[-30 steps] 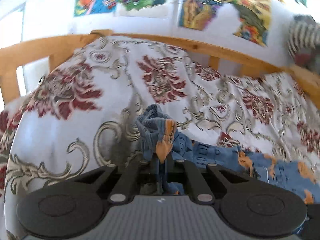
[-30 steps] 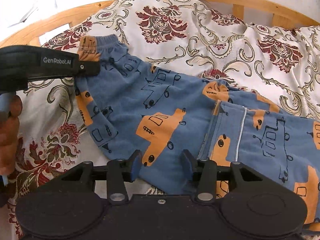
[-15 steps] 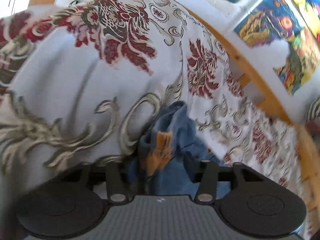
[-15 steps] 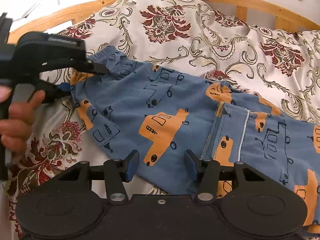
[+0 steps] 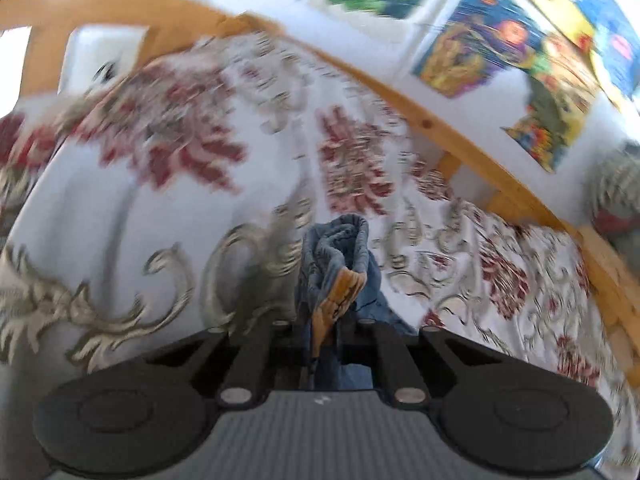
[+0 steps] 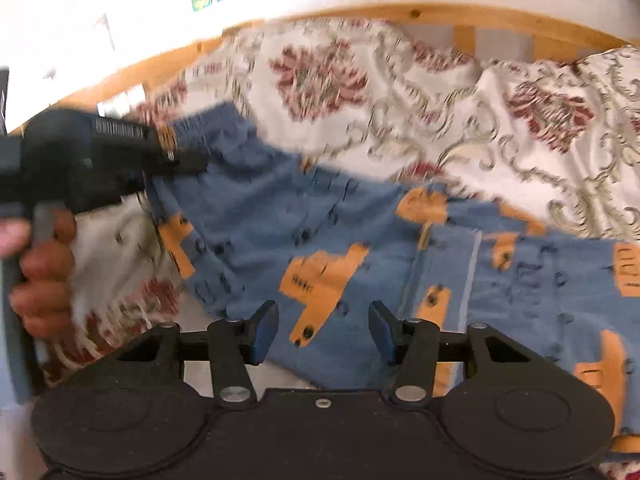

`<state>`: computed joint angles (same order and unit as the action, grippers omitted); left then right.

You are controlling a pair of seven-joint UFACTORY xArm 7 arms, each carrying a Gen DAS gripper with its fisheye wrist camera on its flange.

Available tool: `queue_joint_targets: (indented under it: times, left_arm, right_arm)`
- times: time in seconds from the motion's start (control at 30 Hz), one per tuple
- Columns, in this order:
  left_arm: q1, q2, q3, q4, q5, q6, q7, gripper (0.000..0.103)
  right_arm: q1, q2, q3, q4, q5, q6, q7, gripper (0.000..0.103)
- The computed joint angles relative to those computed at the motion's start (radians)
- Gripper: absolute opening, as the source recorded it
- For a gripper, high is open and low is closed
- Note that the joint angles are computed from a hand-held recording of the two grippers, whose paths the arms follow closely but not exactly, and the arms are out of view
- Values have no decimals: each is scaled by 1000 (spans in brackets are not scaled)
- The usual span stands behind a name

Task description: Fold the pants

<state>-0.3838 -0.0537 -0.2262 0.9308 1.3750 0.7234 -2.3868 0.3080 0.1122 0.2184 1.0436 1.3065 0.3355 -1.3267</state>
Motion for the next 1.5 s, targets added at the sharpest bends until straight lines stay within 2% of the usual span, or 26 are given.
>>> queue_joint_targets:
  times: [0.07,0.13,0.27,0.33,0.43,0.53,0.67,0.77,0.83,0.9,1.0,1.3,1.5]
  left_arm:
    - [-10,3,-9,27,3,14,77,10]
    - [-24,22,-18,67,8,31,152,10]
    - [-66,95,-23,172,22,46,280,10]
    - [-99,142,-21,233,14,65,368,10]
    - [-167,223,-14,337,-6,125,516,10]
    - [-231,302,2,434,-22,181,624,10]
    - [-302,387,34,540,-48,224,711,10]
    - [-350,432,62,600,-70,256,768,10]
    - [-373,458,82,635,-82,258,809,10]
    - [-396,485,103,672,-94,261,857,10]
    - [-429,530,132,737,-125,273,934,11]
    - [-531,679,225,946,-195,322,1114,11]
    - [-541,699,264,984,-236,214,1102,11]
  right_arm:
    - [-33,-14,-22,16,38,59,-22,57]
    - [-69,0,-55,64,12,133,27,63]
    - [-183,130,-103,291,-134,428,252,71]
    - [-237,223,-101,440,-190,579,375,73]
    - [-309,349,-69,640,-219,772,525,75]
    - [-337,435,-32,784,-269,877,638,77]
    - [-326,490,-10,881,-386,904,713,75]
    - [-346,513,16,892,-389,909,749,72]
    - [-359,531,25,907,-382,916,783,64]
    - [-370,533,30,909,-385,909,783,48]
    - [-380,538,31,928,-405,913,768,38]
    - [-405,541,34,975,-450,935,644,33]
    - [-442,524,27,966,-434,944,597,32]
